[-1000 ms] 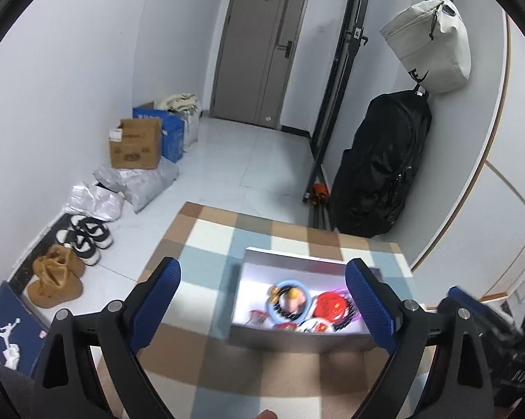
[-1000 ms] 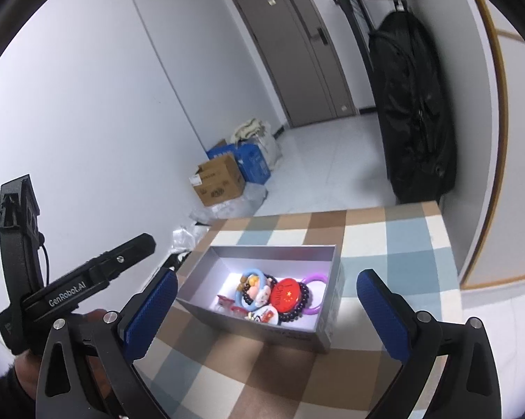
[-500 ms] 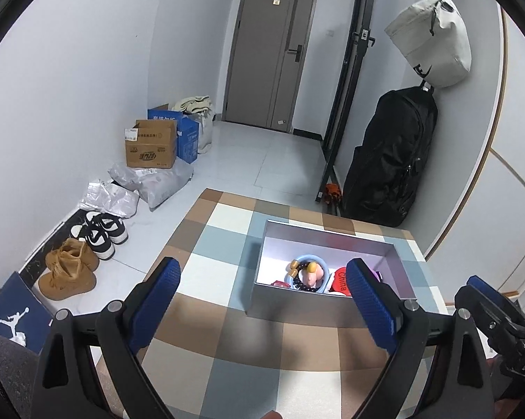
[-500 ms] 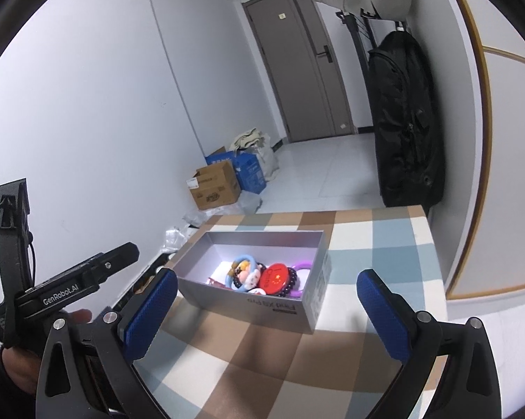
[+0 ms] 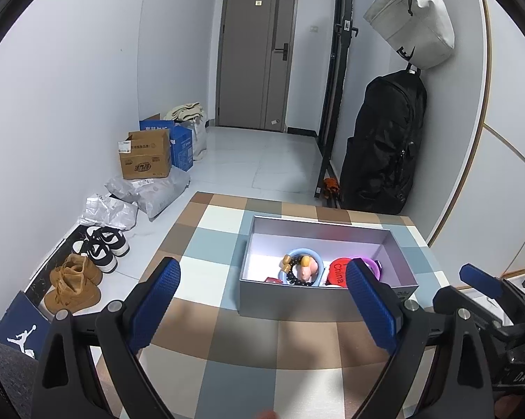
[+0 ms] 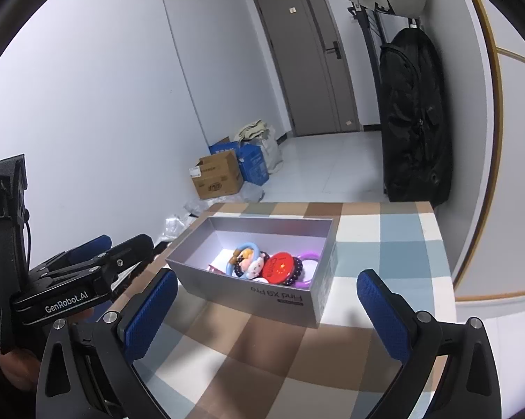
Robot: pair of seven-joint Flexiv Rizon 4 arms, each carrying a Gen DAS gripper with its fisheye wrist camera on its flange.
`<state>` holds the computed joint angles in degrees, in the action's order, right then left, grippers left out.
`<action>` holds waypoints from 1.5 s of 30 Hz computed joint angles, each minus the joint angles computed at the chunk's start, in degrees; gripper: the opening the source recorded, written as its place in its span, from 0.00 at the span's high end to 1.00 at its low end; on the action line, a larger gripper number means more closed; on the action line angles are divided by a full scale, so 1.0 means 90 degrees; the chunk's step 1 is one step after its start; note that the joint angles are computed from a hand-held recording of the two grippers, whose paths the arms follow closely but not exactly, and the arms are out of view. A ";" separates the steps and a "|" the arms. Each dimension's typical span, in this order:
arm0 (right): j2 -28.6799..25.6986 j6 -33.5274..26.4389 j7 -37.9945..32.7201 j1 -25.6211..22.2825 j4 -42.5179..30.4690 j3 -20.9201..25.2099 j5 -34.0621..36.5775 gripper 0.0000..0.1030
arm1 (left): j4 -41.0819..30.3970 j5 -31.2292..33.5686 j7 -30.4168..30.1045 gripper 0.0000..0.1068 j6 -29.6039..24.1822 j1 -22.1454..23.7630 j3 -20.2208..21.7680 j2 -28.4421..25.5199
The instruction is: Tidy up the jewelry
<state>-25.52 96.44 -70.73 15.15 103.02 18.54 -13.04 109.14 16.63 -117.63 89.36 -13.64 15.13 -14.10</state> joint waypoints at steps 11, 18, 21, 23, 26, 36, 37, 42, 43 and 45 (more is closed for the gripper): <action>0.0037 -0.0090 -0.0055 0.0056 0.0024 -0.0045 0.0012 0.00 | 0.0043 -0.0111 0.0224 0.13 -0.0050 0.0062 -0.0140 0.0030; 0.0046 -0.0124 -0.0115 0.0045 0.0023 -0.0021 0.0057 0.00 | 0.0031 -0.0090 0.0141 0.13 -0.0119 0.0093 -0.0156 0.0054; 0.0060 -0.0153 -0.0109 0.0053 0.0032 -0.0023 0.0087 0.00 | 0.0004 0.0008 0.0087 0.13 -0.0151 0.0070 -0.0126 0.0050; 0.0062 -0.0185 -0.0116 0.0043 0.0027 -0.0006 0.0107 0.00 | 0.0008 0.0010 0.0103 0.13 -0.0174 0.0103 -0.0162 0.0052; 0.0038 -0.0230 -0.0132 0.0061 -0.0004 -0.0018 0.0120 0.00 | -0.0019 0.0066 0.0029 0.13 -0.0175 0.0088 -0.0146 0.0038; 0.0041 -0.0264 -0.0205 0.0076 -0.0007 -0.0008 0.0184 0.00 | -0.0009 0.0000 0.0052 0.13 -0.0177 0.0155 -0.0224 0.0026; 0.0040 -0.0269 -0.0222 0.0065 -0.0008 0.0009 0.0188 0.00 | -0.0008 -0.0005 0.0043 0.13 -0.0179 0.0153 -0.0221 0.0029; 0.0037 -0.0350 -0.0264 0.0090 -0.0027 -0.0010 0.0211 0.00 | -0.0055 0.0096 -0.0068 0.13 -0.0275 0.0109 -0.0172 0.0029; 0.0036 -0.0354 -0.0275 0.0093 -0.0029 -0.0010 0.0218 0.00 | -0.0044 0.0083 -0.0055 0.13 -0.0275 0.0137 -0.0201 0.0035; 0.0049 -0.0341 -0.0291 0.0115 -0.0016 -0.0035 0.0226 0.00 | -0.0026 0.0076 -0.0044 0.13 -0.0229 0.0179 -0.0237 0.0039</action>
